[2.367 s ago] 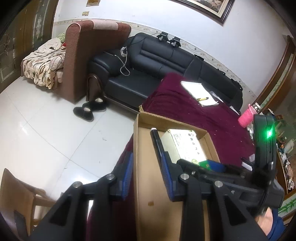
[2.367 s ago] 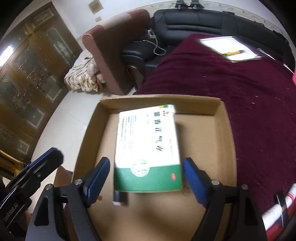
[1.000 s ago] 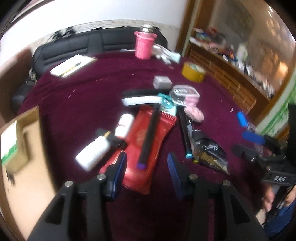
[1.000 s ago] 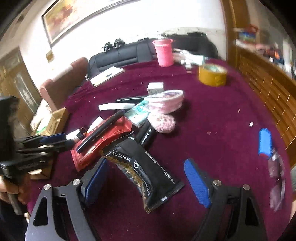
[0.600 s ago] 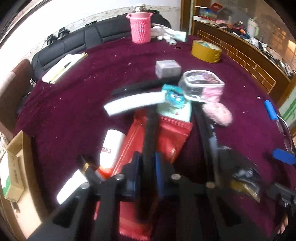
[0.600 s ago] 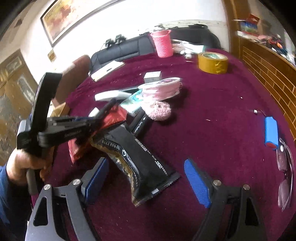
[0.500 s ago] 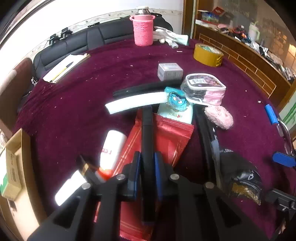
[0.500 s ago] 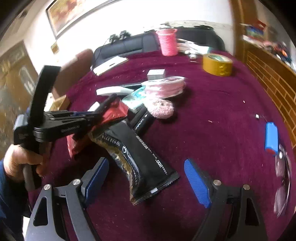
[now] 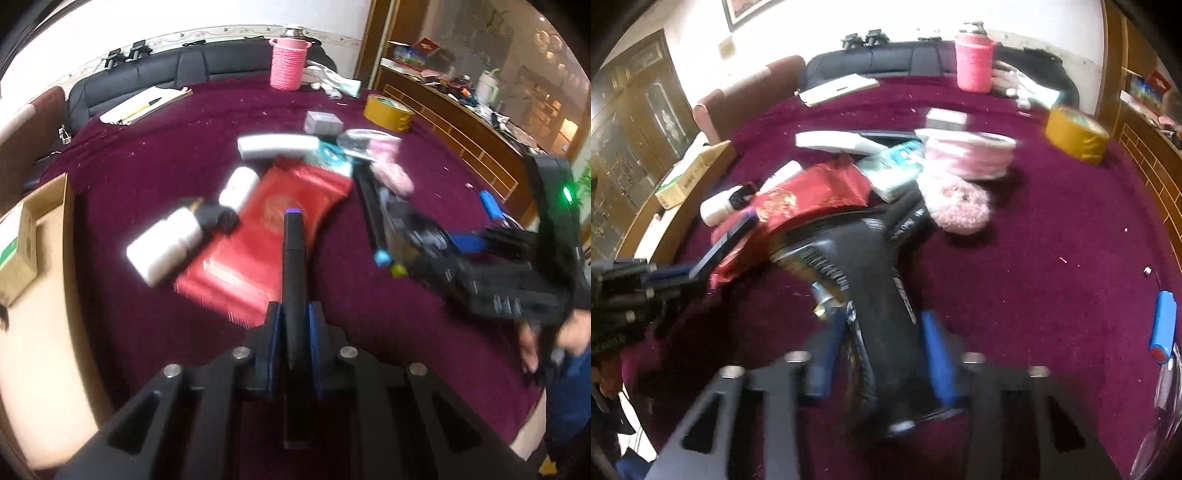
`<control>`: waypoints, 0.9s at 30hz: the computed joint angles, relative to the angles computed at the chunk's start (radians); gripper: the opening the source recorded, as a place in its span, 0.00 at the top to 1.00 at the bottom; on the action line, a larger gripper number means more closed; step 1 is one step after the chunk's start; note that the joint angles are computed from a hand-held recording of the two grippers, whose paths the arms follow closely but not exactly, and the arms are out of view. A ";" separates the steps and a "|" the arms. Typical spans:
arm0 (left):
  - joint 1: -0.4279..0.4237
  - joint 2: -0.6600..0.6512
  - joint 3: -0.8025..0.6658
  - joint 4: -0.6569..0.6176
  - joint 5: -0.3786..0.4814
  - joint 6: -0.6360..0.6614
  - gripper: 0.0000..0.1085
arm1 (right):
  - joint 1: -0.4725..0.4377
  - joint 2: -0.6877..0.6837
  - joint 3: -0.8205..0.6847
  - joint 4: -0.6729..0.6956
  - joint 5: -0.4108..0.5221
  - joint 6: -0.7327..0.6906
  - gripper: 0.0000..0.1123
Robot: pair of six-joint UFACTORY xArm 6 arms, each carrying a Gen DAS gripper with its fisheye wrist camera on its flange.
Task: Organize objects
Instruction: 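Grasp the black snack bag with the right gripper while the left grasps a purple-capped marker, then carry the bag and marker to the cardboard box and release them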
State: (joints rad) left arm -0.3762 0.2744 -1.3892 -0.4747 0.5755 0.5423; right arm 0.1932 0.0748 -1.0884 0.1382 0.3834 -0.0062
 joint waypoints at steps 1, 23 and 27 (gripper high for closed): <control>0.001 -0.020 0.029 -0.008 -0.002 0.014 0.87 | 0.004 -0.009 0.006 -0.023 0.004 0.024 0.72; -0.017 -0.100 0.187 -0.169 -0.119 0.117 0.87 | 0.080 -0.115 0.139 -0.115 -0.046 0.211 0.74; 0.005 -0.135 0.196 -0.262 -0.107 0.166 0.87 | 0.088 -0.151 0.168 -0.073 -0.082 0.218 0.74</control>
